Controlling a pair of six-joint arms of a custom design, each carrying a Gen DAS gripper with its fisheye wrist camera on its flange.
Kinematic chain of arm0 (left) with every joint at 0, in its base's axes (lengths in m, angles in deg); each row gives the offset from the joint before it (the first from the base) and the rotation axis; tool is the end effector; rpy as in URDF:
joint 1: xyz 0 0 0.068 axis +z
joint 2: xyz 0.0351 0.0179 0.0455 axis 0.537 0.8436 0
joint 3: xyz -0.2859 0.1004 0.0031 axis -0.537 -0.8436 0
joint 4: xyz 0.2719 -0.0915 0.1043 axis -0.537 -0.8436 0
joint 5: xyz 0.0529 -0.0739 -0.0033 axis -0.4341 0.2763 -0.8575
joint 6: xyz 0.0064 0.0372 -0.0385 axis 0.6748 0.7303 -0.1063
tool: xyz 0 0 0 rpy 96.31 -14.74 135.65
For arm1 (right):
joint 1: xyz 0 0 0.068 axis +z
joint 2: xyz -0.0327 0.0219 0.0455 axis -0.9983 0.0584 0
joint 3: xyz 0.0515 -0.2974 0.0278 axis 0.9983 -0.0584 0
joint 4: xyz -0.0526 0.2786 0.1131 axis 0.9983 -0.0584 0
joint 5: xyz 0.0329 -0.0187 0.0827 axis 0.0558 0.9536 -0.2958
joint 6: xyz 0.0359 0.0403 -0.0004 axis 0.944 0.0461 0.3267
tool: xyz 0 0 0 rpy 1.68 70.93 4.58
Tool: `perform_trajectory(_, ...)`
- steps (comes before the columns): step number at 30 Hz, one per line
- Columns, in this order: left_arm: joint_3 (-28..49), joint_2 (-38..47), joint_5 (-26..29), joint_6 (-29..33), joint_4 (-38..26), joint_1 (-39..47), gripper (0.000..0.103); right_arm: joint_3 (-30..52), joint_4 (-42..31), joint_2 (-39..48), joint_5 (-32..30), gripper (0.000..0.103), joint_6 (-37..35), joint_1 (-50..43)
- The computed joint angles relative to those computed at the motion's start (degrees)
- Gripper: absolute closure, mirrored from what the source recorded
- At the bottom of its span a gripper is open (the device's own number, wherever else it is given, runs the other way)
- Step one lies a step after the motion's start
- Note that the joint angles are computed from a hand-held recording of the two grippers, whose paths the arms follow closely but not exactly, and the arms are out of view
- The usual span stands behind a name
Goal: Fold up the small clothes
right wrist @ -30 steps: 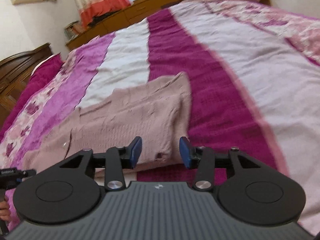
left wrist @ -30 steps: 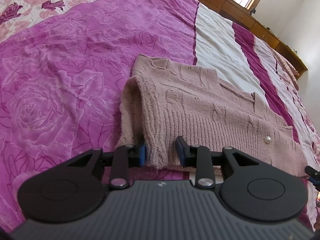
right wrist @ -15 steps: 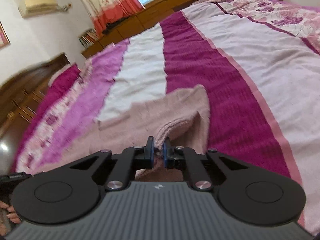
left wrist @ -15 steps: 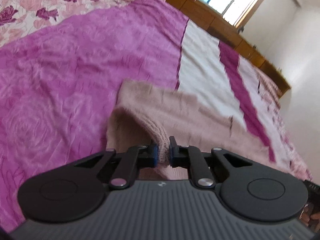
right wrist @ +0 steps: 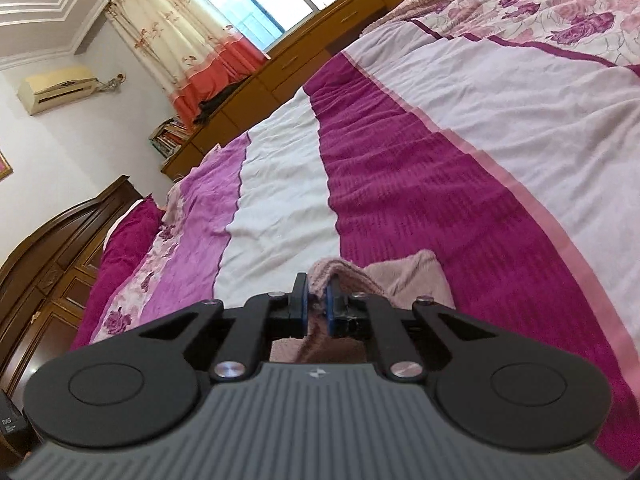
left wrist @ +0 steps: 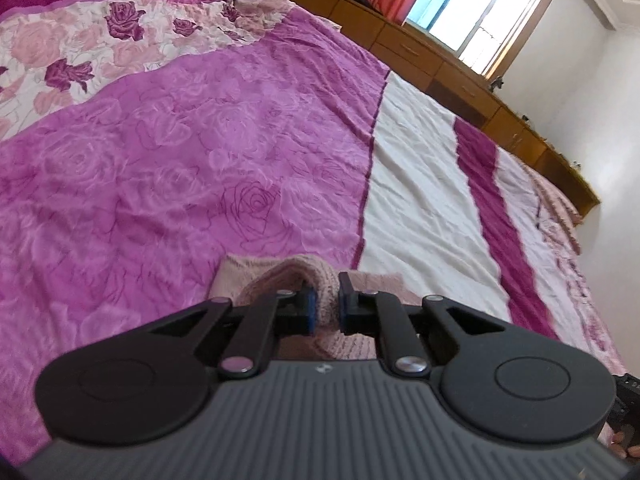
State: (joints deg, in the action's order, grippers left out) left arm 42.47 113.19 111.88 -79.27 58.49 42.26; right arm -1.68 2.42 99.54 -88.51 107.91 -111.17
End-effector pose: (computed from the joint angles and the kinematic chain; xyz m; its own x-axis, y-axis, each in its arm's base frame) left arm 0.4025 0.0493 0.0842 -0.6940 -0.1912 -0.6941 0.2003 0.8747 -0.4412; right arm 0.2325 -0.0937 0.0595 -0.2397 0.7326 -0.6370 0.3458 0.6775 0.6491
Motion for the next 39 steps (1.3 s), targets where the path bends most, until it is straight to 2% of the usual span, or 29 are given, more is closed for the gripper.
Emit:
perform_trajectory(5, 3.1, 4.6, -5.4, -0.4, 1.4, -2.4, 0.091, 5.1, 1.0, 7.3, 4.4, 0.095, -0.3, 2.3)
perform_trajectory(10, 5.3, 7.5, -7.8, 0.1, 0.5, -3.0, 0.089, 8.7, -0.9, 11.7, 6.0, 0.092, 1.3, 3.0)
perform_trajectory(12, 5.9, 8.0, -7.1, 0.6, -0.4, -2.8, 0.085, 9.0, -0.1, 13.1, 5.6, 0.081, 1.8, 3.0)
perform_trajectory(14, 5.8, 7.7, -8.4, 1.0, -0.8, -3.1, 0.071, 8.6, 0.7, 13.6, 7.8, 0.061, 1.8, 3.7)
perform_trajectory(16, 4.7, 6.9, -9.7, 1.6, 0.8, -3.3, 0.063, 7.5, 2.0, 13.6, 9.5, 0.055, 1.3, 4.2)
perform_trajectory(20, 3.1, 5.1, -9.4, 3.3, 1.5, -3.2, 0.056, 5.3, 4.3, 13.2, 10.1, 0.054, 0.0, 4.3)
perform_trajectory(27, 0.7, 3.2, -9.9, 5.7, 0.6, -2.6, 0.055, 0.8, 9.3, 11.3, 13.8, 0.054, -3.9, 6.7)
perform_trajectory(30, -0.3, 3.2, -10.9, 7.6, 0.0, -2.5, 0.055, 0.7, 6.2, 9.1, 14.0, 0.054, -7.2, 8.0)
perform_trajectory(33, -1.1, 3.6, -11.5, 9.7, 0.1, -2.5, 0.055, 1.6, 1.9, 7.9, 16.8, 0.054, -9.6, 10.1)
perform_trajectory(37, -0.6, 5.1, -12.0, 11.8, -0.3, -2.6, 0.055, 4.3, -2.7, 10.1, 17.8, 0.054, -9.6, 11.3)
perform_trajectory(39, -0.2, 5.7, -12.1, 12.5, -0.6, -2.7, 0.055, 5.7, -2.5, 12.8, 18.3, 0.054, -10.2, 11.7)
